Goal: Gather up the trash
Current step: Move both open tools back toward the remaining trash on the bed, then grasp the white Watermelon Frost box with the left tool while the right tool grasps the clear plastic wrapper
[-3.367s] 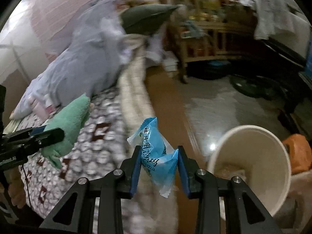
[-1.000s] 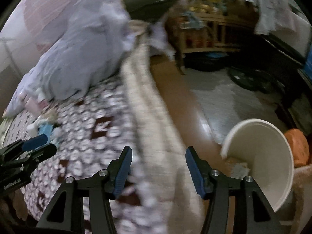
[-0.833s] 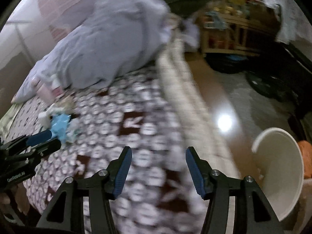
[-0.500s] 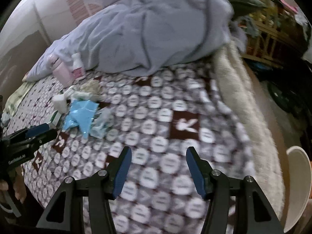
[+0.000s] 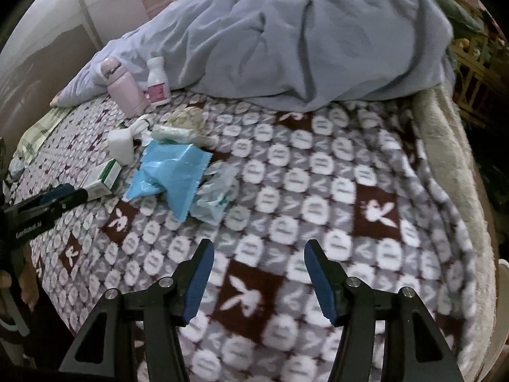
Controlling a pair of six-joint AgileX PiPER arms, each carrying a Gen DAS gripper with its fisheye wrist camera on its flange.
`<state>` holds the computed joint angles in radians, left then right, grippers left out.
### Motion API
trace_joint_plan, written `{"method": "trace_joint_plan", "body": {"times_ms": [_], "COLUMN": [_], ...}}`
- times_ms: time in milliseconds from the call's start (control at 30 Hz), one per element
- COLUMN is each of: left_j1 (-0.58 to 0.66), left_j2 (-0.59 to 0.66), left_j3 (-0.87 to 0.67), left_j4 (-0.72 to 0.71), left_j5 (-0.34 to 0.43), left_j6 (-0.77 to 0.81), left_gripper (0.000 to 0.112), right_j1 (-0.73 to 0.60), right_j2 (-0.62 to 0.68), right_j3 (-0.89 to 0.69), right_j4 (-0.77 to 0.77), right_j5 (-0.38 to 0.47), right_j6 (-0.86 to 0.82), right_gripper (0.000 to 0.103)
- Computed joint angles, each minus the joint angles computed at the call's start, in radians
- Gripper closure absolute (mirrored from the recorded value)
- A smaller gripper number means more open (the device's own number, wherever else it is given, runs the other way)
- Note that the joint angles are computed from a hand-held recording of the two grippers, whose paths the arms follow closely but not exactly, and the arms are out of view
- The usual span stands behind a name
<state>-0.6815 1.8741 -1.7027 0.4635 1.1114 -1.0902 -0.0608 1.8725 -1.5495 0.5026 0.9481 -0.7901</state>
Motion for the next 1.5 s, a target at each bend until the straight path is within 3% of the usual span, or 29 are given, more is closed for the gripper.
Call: {"method": "trace_joint_plan", "body": {"times_ms": [267,500,633,800,900,1133,1233,1400,1500], "left_j1": [0.172,0.328,0.340,0.336,0.327,0.253,0.245,0.216,0.197], "left_j2": [-0.072,-0.002,0.012,-0.036,-0.073,-0.140,-0.160,-0.161,-0.129], "left_j3": [0.112,0.080,0.089,0.162,0.215,0.284,0.290,0.237,0.183], "left_j4": [0.035,-0.070,-0.153,-0.309,-0.441,-0.564,-0.566,-0.513,-0.493], "left_j5": [-0.020,-0.051,-0.080,-0.133,-0.167,-0.208,-0.224,-0.228,-0.228], "left_j6": [0.002,0.134,0.258,0.389,0.492,0.548,0.501,0.424,0.375], "left_gripper": [0.058,0.058,0.058,0.058,0.058,0.058,0.058,0.057,0.049], "right_j1": [0.094,0.177,0.175,0.138,0.115,0.075,0.049,0.063,0.063], "right_j2": [0.033,0.141,0.253,0.424,0.401,0.333,0.313,0.340,0.349], "right_j3": [-0.012,-0.136,-0.326,-0.661,-0.643,-0.529,-0.491,-0.537,-0.552], "right_j4": [-0.052,-0.190,-0.241,-0.213,-0.205,-0.164,-0.093,-0.076,-0.063], "right_j5": [-0.006,-0.001,0.018,0.168,0.145,0.117,0.116,0.131,0.137], "right_j6": [0.034,0.140,0.256,0.370,0.371,0.288,0.235,0.256,0.265], "right_gripper": [0.046,0.046,0.046,0.046,0.046,0.044,0.038,0.038,0.038]}}
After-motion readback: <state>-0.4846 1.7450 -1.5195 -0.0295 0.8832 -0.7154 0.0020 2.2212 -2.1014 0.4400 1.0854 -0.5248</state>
